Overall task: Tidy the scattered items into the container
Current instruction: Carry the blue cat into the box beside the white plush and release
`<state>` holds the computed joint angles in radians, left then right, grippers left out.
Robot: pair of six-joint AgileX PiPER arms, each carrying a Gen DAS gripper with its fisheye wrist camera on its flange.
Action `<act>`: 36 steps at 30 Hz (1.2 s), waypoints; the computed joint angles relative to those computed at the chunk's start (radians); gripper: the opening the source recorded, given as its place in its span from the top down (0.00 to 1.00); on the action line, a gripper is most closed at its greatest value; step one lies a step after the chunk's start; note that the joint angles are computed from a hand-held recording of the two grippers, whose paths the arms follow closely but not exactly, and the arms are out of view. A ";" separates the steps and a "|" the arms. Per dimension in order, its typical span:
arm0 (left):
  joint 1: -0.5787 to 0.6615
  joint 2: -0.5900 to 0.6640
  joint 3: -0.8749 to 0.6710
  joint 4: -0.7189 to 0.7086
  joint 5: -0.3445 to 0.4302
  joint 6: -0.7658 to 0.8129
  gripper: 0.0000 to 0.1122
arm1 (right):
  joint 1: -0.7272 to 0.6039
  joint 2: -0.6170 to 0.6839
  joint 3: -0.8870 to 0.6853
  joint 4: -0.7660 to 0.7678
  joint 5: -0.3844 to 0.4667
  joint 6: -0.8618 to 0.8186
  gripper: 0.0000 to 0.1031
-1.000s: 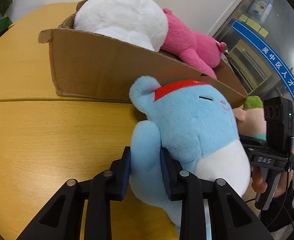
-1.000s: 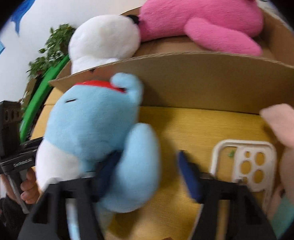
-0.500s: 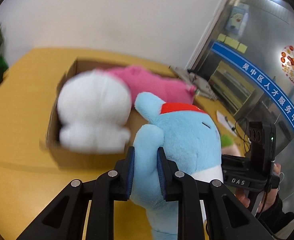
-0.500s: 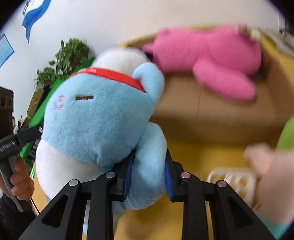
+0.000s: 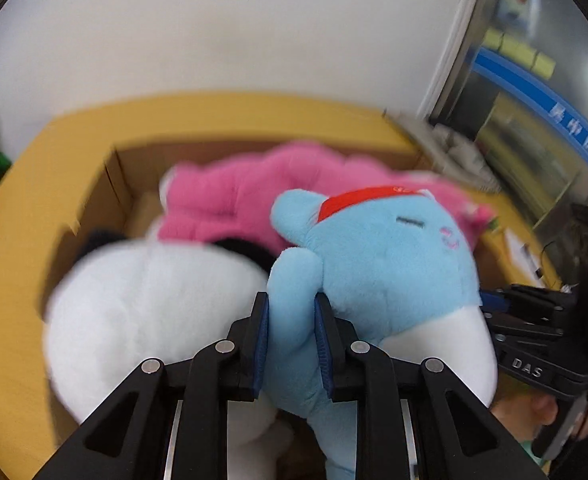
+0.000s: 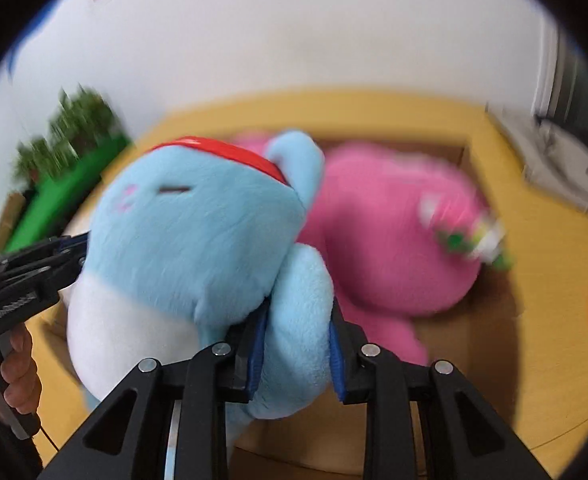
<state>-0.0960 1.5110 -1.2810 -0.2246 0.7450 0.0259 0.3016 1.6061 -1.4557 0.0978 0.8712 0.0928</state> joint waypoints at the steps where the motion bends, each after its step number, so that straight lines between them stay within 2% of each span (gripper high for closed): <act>1: -0.009 -0.020 0.046 -0.006 -0.051 0.018 0.80 | 0.004 0.017 0.015 -0.011 0.003 0.002 0.75; 5: -0.026 -0.055 0.064 0.049 -0.046 -0.027 0.78 | -0.042 -0.008 0.067 0.058 -0.026 -0.043 0.66; 6: -0.026 -0.066 0.069 0.051 -0.040 -0.032 0.78 | -0.046 -0.024 0.070 0.049 -0.029 -0.043 0.58; 8: -0.034 -0.089 0.073 0.073 -0.031 -0.055 0.74 | -0.041 -0.081 0.086 0.001 -0.046 -0.014 0.49; 9: -0.044 -0.109 0.080 0.092 -0.028 -0.077 0.73 | -0.047 -0.101 0.089 -0.002 -0.054 -0.019 0.47; 11: -0.066 -0.140 0.098 0.128 -0.038 -0.118 0.69 | -0.078 -0.148 0.093 0.076 -0.086 -0.099 0.46; 13: -0.082 -0.173 0.128 0.161 -0.054 -0.141 0.66 | -0.081 -0.167 0.061 0.189 -0.076 -0.199 0.44; 14: -0.083 -0.182 0.136 0.171 -0.056 -0.144 0.64 | -0.059 -0.164 0.050 0.190 -0.065 -0.213 0.44; 16: -0.070 -0.198 0.161 0.152 -0.054 -0.129 0.64 | 0.033 -0.115 0.013 0.072 -0.032 -0.173 0.44; 18: -0.053 -0.209 0.192 0.119 -0.049 -0.095 0.64 | 0.104 -0.064 0.030 -0.056 -0.061 -0.074 0.45; 20: -0.052 -0.223 0.228 0.094 -0.043 -0.066 0.64 | 0.084 -0.040 0.042 -0.025 -0.068 -0.044 0.42; 22: -0.072 -0.220 0.253 0.124 -0.040 -0.094 0.64 | 0.092 -0.029 0.052 -0.044 -0.033 -0.029 0.41; 25: -0.087 -0.213 0.287 0.107 -0.056 -0.096 0.64 | 0.128 -0.091 0.156 -0.116 -0.107 0.051 0.41; 29: -0.129 -0.212 0.315 0.127 -0.080 -0.140 0.62 | 0.102 -0.175 0.214 -0.034 -0.109 0.007 0.39; 31: -0.140 -0.223 0.327 0.148 -0.086 -0.174 0.60 | 0.095 -0.229 0.265 -0.023 -0.116 -0.008 0.34; 32: -0.134 -0.228 0.334 0.133 -0.091 -0.167 0.59 | 0.093 -0.254 0.292 -0.031 -0.127 -0.002 0.27; 33: -0.130 -0.232 0.341 0.119 -0.098 -0.159 0.59 | 0.086 -0.280 0.321 -0.030 -0.139 0.003 0.24; 36: -0.131 -0.250 0.365 0.126 -0.114 -0.158 0.58 | 0.056 -0.331 0.365 0.044 -0.143 -0.019 0.23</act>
